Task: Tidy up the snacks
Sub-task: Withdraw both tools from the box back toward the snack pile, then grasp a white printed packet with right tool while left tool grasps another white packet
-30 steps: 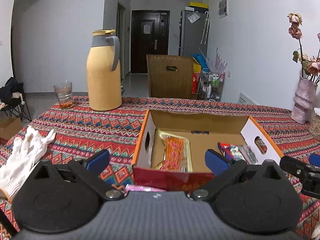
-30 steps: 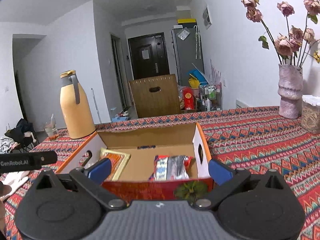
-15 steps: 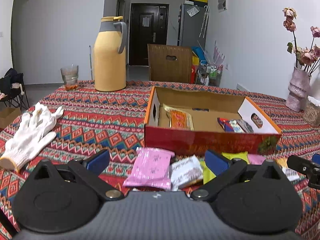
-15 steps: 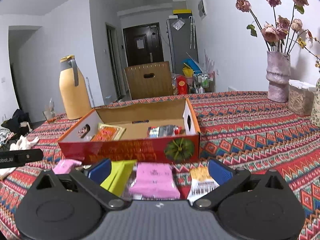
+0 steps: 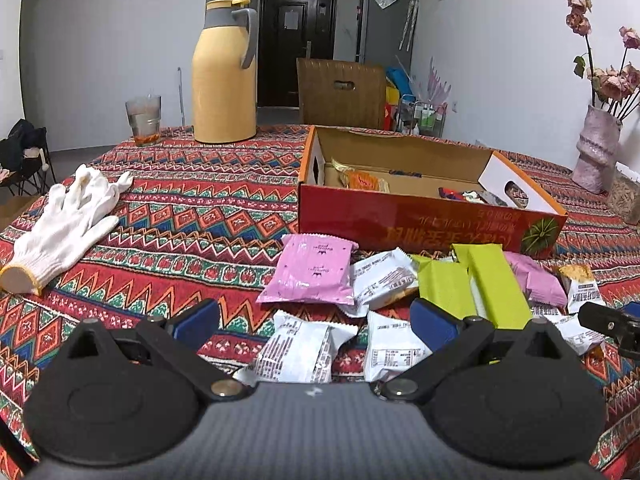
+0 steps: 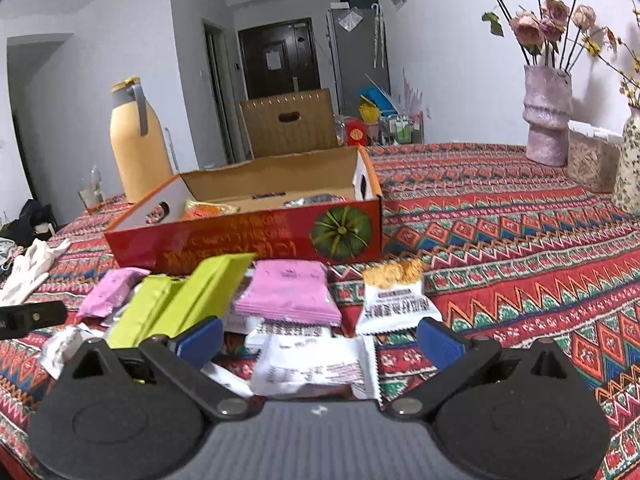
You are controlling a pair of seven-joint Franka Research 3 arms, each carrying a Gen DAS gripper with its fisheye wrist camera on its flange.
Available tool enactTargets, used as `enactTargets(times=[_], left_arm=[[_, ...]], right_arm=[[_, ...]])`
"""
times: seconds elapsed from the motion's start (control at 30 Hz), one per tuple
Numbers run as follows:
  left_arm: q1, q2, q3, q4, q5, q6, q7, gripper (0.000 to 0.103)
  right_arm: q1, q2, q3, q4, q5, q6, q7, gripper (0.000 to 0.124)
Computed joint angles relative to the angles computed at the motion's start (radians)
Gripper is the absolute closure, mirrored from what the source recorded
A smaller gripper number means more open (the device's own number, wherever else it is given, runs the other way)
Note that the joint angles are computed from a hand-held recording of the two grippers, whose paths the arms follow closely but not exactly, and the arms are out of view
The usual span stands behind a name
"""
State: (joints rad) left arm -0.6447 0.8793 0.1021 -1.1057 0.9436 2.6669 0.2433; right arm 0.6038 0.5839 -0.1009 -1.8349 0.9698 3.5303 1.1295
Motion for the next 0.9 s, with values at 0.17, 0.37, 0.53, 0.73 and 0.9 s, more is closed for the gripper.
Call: enactTargets(times=[0.17,0.37,0.53,0.73,0.9], left_arm=[[0.003,-0.003,-0.001,-0.005,-0.003,-0.001,0.0,0.0],[0.012,0.009,-0.009,0.011,-0.026,-0.015,0.02,0.0],[0.013,0.02,-0.011,0.029,-0.041,-0.025,0.037,0.0],[0.017,0.038,-0.014,0.055,-0.065,-0.036,0.057,0.0],[0.016,0.041,-0.012,0.055,-0.075,-0.033,0.062,0.0]], right_arm=[[0.171,0.053,-0.222,0.062,0.151,-0.136,-0.046,0.021],[0.294,0.138,-0.426,0.114,0.072,-0.316,0.096,0.021],[0.308,0.2,-0.497,0.174,-0.036,-0.439,0.223,0.021],[0.341,0.245,-0.554,0.191,-0.157,-0.459,0.328,0.021],[0.332,0.244,-0.545,0.183,-0.219,-0.438,0.38,0.021]])
